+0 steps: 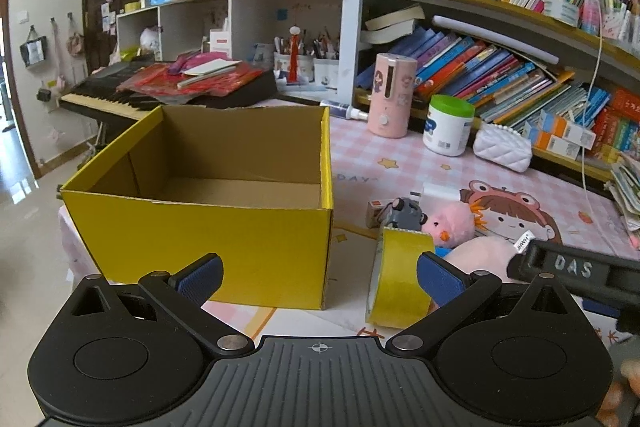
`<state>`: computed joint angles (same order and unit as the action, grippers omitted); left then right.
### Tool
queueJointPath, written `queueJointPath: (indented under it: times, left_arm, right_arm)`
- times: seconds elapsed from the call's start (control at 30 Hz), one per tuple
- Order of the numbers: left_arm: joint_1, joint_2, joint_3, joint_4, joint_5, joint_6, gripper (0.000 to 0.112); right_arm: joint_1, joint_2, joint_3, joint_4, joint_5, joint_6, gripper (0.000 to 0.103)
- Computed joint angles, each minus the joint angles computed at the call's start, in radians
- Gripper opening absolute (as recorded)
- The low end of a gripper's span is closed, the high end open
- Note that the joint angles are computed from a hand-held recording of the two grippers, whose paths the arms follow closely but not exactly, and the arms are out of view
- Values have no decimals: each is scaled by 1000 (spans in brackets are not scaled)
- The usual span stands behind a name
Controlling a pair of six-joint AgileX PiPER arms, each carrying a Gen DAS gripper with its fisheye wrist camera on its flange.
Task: Organize objects
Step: 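Grasp the yellow tape roll with the left tool while the right tool grasps the pink plush pig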
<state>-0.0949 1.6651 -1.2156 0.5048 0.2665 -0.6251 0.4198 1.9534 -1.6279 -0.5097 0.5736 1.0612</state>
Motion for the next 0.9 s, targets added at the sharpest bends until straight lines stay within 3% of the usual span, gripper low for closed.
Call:
queueJointPath:
  times: [0.23, 0.43, 0.53, 0.7, 0.77, 0.9]
  left_arm:
    - [-20, 4, -19, 119, 70, -141, 103]
    - [-39, -8, -10, 225, 127, -258, 103]
    - [-45, -11, -9, 243, 150, -276, 103]
    - [-59, -2, -22, 229, 158, -266, 103]
    - [-68, 7, -32, 208, 149, -243, 103]
    - [-93, 32, -61, 168, 133, -182, 103]
  right_arm:
    - [-78, 107, -130, 356, -28, -307, 92]
    - [-95, 176, -207, 532, -12, -475, 86]
    - [-107, 188, -205, 637, -39, -564, 69]
    - [-136, 173, -192, 776, -35, -712, 58]
    - [-141, 142, -161, 754, -48, -707, 58]
    - [-144, 45, -54, 567, -137, -602, 58]
